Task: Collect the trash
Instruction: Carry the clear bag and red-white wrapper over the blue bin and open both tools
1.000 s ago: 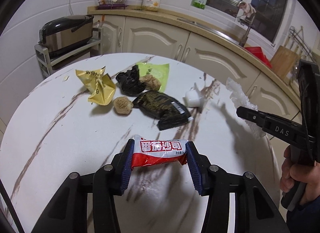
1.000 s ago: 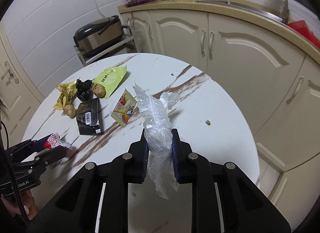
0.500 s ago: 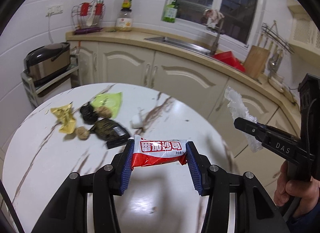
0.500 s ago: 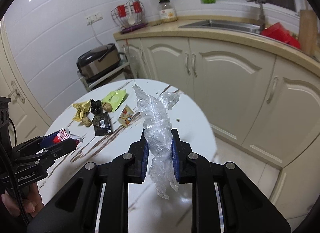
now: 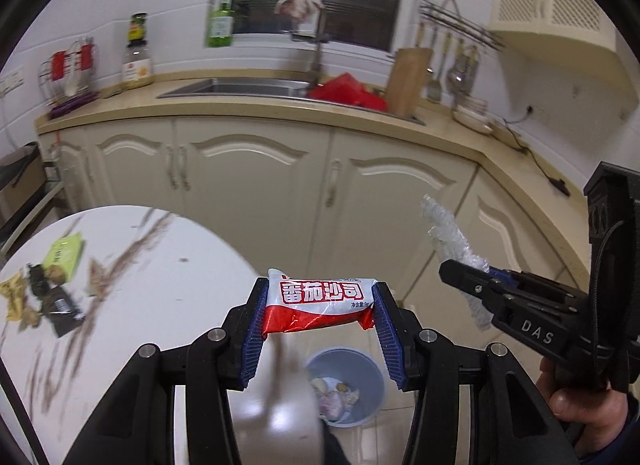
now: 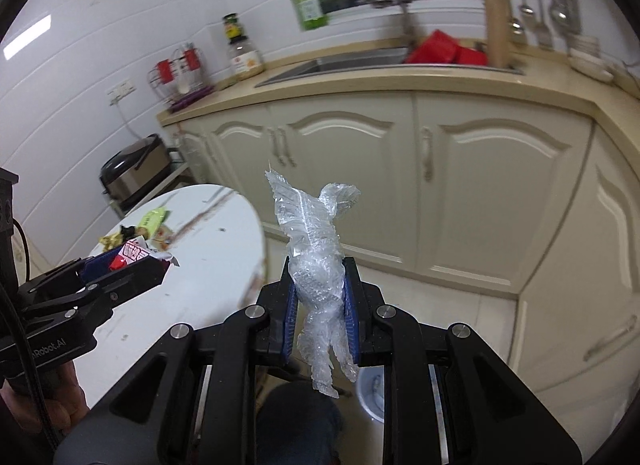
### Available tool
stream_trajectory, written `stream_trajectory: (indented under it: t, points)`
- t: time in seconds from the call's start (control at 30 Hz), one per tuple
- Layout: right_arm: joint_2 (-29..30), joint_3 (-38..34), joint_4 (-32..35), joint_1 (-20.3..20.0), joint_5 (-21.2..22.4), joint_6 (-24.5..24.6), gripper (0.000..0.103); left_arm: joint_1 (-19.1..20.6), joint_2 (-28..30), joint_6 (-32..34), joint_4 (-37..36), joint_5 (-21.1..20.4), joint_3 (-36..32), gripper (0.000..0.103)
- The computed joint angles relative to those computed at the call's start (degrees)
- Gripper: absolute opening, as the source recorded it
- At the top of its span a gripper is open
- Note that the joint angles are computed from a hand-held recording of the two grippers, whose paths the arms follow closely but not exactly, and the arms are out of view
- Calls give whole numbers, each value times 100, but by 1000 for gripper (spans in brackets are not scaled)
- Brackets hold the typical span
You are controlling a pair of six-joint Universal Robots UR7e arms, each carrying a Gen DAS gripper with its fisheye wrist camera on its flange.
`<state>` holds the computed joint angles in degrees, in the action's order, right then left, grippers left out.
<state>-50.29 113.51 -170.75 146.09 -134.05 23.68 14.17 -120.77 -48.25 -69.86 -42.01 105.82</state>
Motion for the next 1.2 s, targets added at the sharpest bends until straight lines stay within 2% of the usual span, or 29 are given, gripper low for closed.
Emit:
stream_trajectory:
  t: [0.2,0.3,0.5,0.67,0.83,1.07,1.2]
  points:
    - [-587,750,71,-232,-220,442,19,619,442,1101,-1620,-424,583,46]
    - [-780,1090,1,-427,-170,582,19,1037,762,1586,-2292,-590,762,46]
    - [-811,1653,-418,-1020,181,670,19,1863,1459,2294,-3106,-1026,949,46]
    - [-527,2024,-893,-1721,640,653,19,2539,2132,2689,-3620,-1193,942,46]
    - [-160,2246,-1371,-2291,972,582,19,2992,2741,2936,-4010,-1281,833,46]
    - [210,2339,-1833,-2935,1370,366,20,3357,3495,3034,-4324,-1265,658,50]
    - [296,2332,-1960,-3090,1478,267,24,3457,3779,2908,-4290,-1195,534,59]
